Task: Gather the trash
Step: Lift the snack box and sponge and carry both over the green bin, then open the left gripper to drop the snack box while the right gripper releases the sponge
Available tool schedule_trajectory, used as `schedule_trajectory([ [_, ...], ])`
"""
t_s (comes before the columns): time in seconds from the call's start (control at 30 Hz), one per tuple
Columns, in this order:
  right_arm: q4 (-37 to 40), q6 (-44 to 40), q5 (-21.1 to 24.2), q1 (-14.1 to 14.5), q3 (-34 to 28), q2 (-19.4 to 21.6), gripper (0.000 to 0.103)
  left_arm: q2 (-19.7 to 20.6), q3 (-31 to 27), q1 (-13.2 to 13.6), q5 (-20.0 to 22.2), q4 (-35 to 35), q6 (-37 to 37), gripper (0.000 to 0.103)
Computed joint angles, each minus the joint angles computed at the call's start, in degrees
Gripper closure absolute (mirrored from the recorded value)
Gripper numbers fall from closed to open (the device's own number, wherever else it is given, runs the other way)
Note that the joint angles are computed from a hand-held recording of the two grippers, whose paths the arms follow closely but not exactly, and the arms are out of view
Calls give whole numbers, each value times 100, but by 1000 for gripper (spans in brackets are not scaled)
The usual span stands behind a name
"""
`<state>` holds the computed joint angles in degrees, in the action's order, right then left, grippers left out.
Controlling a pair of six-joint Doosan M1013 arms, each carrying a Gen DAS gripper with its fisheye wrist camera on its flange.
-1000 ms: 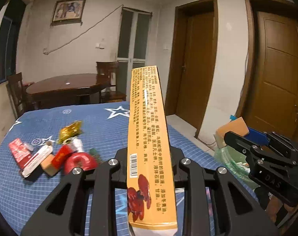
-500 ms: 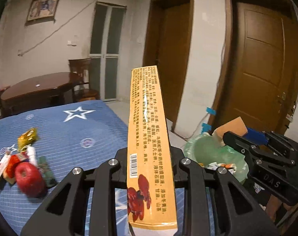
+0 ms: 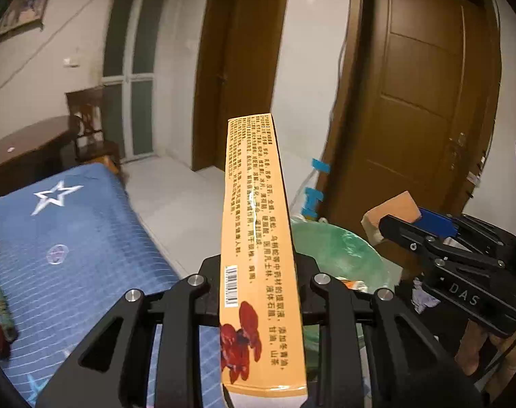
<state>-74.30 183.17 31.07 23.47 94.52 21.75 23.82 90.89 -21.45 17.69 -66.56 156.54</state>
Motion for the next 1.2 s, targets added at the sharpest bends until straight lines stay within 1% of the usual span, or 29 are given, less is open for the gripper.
schedule_trajectory([
  [0.17,933,-735,-358,-393,38,43,60,254,-314,-137,436,1030,-1038,78],
  [0.23,1239,-955,-484,-535,46,82,60,327,-394,-192,535,1335,-1364,78],
  [0.33,1670,-1270,-647,-702,43,157,60,470,-545,-240,713,1773,-1853,78],
  [0.47,1954,-1523,-717,-826,58,239,60,578,-670,-285,857,2167,-2253,78],
  [0.57,2049,-1562,-693,-803,40,290,60,629,-737,-324,895,2418,-2480,78],
  [0.77,2149,-1567,-617,-726,1,343,60,695,-843,-397,946,2609,-2668,78],
  [1.03,2162,-1505,-565,-642,-2,348,60,754,-913,-377,1015,2561,-2587,78],
  [1.2,2217,-1547,-592,-652,-25,396,60,773,-945,-373,1019,2592,-2656,78],
])
